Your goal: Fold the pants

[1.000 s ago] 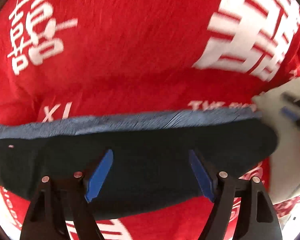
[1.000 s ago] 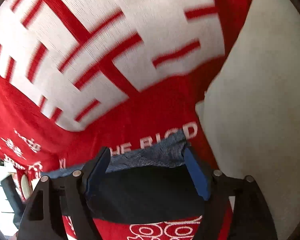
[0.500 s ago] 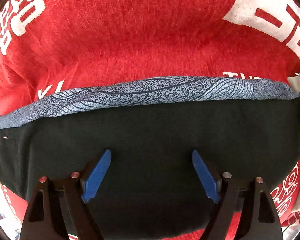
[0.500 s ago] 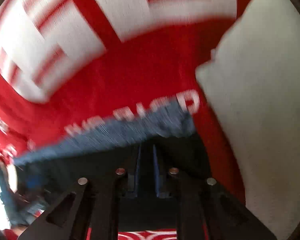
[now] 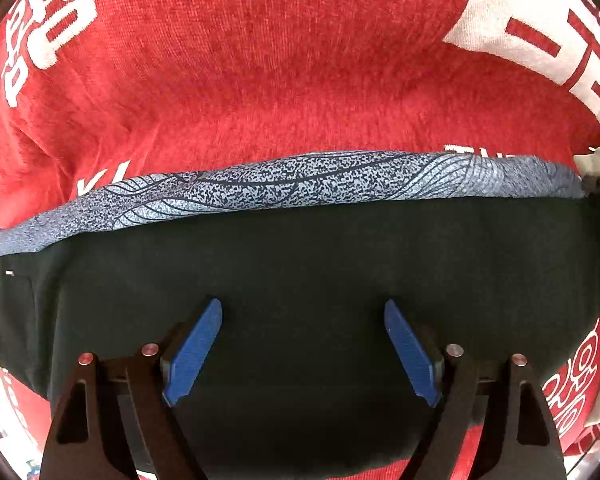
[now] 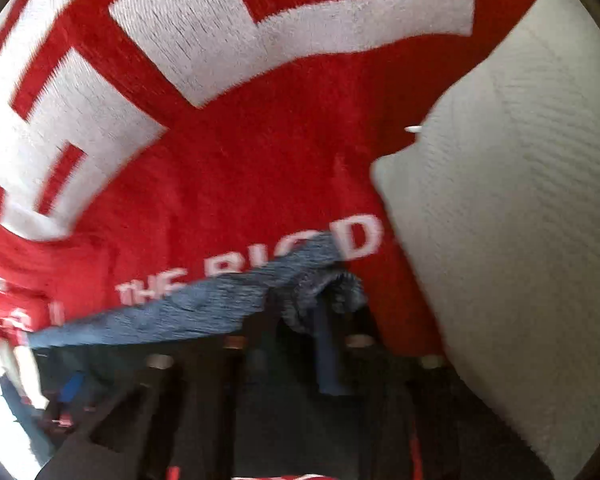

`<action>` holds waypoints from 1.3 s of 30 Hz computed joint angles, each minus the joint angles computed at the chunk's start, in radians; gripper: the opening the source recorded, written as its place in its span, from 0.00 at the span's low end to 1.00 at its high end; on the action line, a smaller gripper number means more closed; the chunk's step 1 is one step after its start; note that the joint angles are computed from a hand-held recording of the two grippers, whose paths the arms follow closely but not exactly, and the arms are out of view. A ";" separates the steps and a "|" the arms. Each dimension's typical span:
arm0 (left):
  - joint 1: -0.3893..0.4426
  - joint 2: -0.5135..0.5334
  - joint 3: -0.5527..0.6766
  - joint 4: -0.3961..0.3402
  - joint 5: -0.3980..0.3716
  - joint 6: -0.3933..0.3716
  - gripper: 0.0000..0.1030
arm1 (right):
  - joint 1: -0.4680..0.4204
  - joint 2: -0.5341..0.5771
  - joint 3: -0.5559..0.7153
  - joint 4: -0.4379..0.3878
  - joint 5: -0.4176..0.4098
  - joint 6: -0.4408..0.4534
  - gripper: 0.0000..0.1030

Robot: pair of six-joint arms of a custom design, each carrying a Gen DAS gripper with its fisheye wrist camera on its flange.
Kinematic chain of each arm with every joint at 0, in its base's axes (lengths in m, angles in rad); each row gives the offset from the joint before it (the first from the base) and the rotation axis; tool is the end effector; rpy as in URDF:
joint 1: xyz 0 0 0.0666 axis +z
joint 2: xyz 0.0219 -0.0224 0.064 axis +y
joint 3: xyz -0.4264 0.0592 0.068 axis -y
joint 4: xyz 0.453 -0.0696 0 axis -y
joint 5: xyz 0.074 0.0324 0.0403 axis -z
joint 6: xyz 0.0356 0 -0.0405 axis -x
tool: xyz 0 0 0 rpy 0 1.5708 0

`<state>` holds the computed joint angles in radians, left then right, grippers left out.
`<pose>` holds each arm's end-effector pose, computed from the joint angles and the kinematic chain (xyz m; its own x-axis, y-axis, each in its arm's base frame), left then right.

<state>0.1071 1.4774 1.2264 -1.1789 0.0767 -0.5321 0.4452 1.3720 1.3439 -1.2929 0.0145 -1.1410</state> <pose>0.5013 0.0507 0.3405 -0.8970 0.4123 -0.1595 0.4168 0.9090 0.0059 0.4373 0.2076 0.4431 -0.7529 0.6479 -0.1158 0.6169 0.7560 0.2189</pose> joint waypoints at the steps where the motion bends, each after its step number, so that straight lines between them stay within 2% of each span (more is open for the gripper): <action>1: 0.001 0.000 0.000 0.000 0.000 -0.001 0.82 | 0.006 0.004 0.021 -0.018 0.064 0.015 0.09; 2: 0.003 0.002 0.000 0.003 0.002 -0.003 0.82 | 0.011 0.012 0.044 -0.053 0.126 0.023 0.02; 3: 0.007 0.000 -0.003 0.005 0.004 -0.008 0.82 | 0.015 0.013 0.065 -0.089 0.203 0.019 0.02; 4: 0.008 -0.002 -0.004 0.006 0.005 -0.010 0.82 | 0.011 0.008 0.075 -0.100 0.247 -0.004 0.02; 6: 0.010 -0.002 -0.002 -0.002 0.004 -0.012 0.82 | -0.006 -0.017 0.076 -0.088 0.228 -0.025 0.03; 10: 0.000 0.019 0.055 -0.063 0.007 0.030 0.82 | 0.032 -0.028 0.084 -0.103 0.201 0.035 0.03; 13: 0.000 0.026 0.079 -0.065 0.005 0.052 0.82 | 0.049 -0.023 0.061 -0.084 0.153 0.056 0.03; 15: 0.000 0.029 0.085 -0.061 0.005 0.054 0.82 | 0.040 -0.031 0.029 -0.018 0.091 0.040 0.03; 17: -0.002 0.030 0.077 -0.046 -0.012 0.043 0.82 | 0.049 -0.021 0.022 0.009 0.066 0.057 0.03; 19: -0.002 0.036 0.060 -0.038 -0.032 0.022 0.85 | 0.064 0.032 0.049 -0.058 0.100 0.135 0.05; 20: 0.004 0.029 0.048 -0.013 -0.024 0.018 0.92 | 0.074 0.056 0.055 -0.101 0.126 0.146 0.07; 21: 0.011 0.031 0.051 -0.015 -0.029 0.007 0.93 | 0.068 0.053 0.024 -0.105 0.139 0.143 0.07; 23: 0.025 0.043 0.080 -0.054 -0.035 0.008 0.93 | 0.047 -0.011 -0.037 -0.027 0.122 0.055 0.02; 24: 0.038 0.041 0.095 -0.058 -0.043 0.012 0.93 | 0.040 -0.035 -0.046 -0.030 0.111 0.008 0.02; 27: 0.071 0.045 0.132 -0.025 -0.057 0.018 0.93 | 0.060 -0.043 -0.016 -0.084 0.128 -0.022 0.16; 29: 0.090 0.077 0.170 -0.012 -0.076 0.042 0.93 | 0.099 -0.052 -0.007 -0.091 0.147 -0.031 0.32; 33: 0.120 0.156 0.200 0.013 -0.166 0.121 0.94 | 0.172 -0.028 0.013 -0.075 0.143 -0.005 0.42; 34: 0.135 0.161 0.195 0.022 -0.145 0.136 1.00 | 0.192 -0.007 0.014 -0.074 0.130 0.001 0.46; 35: 0.150 0.162 0.196 0.021 -0.106 0.152 1.00 | 0.199 0.007 0.011 -0.080 0.111 0.006 0.50; 36: 0.156 0.162 0.204 0.000 -0.104 0.151 1.00 | 0.206 0.015 -0.002 -0.095 0.093 -0.001 0.50; 37: 0.155 0.159 0.207 -0.009 -0.123 0.139 1.00 | 0.216 0.009 -0.006 -0.091 0.122 -0.014 0.50; 39: 0.163 0.142 0.203 -0.015 -0.156 0.083 1.00 | 0.248 -0.001 -0.002 -0.111 0.129 -0.059 0.54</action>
<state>0.2698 1.6196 1.4298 -1.1934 -0.0797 -0.4488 0.6933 1.3712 1.3419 -1.4042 0.1440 -1.2000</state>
